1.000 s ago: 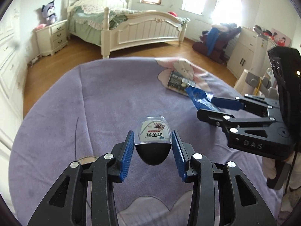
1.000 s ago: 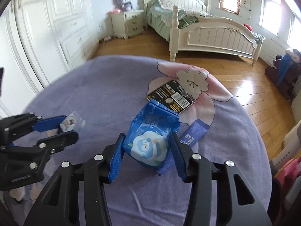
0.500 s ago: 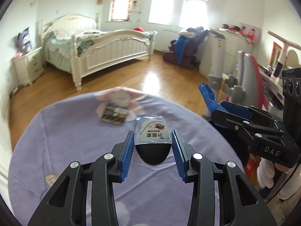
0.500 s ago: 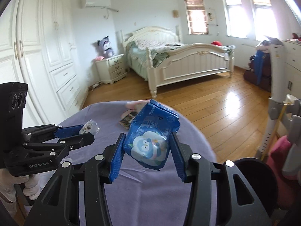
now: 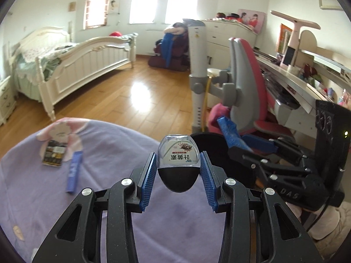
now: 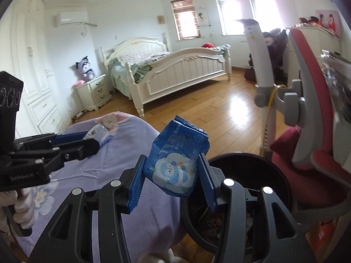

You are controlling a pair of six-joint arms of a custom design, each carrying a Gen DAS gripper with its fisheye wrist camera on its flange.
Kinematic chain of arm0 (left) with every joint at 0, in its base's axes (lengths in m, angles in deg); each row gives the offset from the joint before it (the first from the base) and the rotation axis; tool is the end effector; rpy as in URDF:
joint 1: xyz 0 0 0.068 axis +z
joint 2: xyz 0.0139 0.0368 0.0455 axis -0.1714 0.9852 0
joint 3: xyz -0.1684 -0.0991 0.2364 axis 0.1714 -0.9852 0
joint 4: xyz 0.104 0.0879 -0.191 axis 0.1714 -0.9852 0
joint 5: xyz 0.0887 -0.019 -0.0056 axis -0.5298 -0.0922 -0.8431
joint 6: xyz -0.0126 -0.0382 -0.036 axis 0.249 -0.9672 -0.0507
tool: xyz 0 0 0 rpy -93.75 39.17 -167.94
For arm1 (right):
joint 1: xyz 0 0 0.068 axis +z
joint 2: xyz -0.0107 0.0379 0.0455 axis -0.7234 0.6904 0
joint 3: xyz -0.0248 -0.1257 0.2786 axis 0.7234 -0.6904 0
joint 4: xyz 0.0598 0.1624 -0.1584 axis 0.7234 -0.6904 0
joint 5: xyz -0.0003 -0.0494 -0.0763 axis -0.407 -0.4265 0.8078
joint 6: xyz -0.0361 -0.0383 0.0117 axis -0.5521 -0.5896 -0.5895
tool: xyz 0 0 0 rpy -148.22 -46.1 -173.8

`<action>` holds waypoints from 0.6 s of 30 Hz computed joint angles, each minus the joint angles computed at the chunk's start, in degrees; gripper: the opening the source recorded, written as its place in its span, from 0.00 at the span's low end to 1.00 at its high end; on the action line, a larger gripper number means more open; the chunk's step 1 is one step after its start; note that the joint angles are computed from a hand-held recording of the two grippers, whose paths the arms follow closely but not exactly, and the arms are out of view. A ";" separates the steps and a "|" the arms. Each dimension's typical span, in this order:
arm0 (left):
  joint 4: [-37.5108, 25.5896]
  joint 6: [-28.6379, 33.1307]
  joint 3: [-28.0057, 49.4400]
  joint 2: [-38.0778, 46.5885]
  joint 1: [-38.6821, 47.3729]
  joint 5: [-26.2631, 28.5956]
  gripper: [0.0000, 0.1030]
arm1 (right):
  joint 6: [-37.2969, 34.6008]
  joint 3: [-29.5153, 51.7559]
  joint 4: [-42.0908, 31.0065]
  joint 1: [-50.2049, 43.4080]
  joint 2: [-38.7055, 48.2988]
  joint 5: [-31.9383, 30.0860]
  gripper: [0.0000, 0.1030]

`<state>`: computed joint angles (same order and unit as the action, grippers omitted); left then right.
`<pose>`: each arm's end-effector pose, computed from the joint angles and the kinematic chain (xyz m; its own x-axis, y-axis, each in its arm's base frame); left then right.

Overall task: Collect trash
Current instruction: 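Carry the black bottle and blue packet to the black bin and release both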

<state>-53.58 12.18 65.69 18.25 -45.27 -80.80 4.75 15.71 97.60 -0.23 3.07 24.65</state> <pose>0.1828 -0.1329 0.2842 -0.5731 0.2756 -0.7717 0.5617 0.8178 -0.1251 0.1531 0.1373 0.2188 -0.5401 0.1173 -0.8334 -0.1489 0.9613 0.2318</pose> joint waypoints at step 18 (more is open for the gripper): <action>8.92 -3.52 9.46 21.66 -9.77 4.27 0.39 | 1.68 -13.19 7.52 -15.89 -1.11 -7.88 0.51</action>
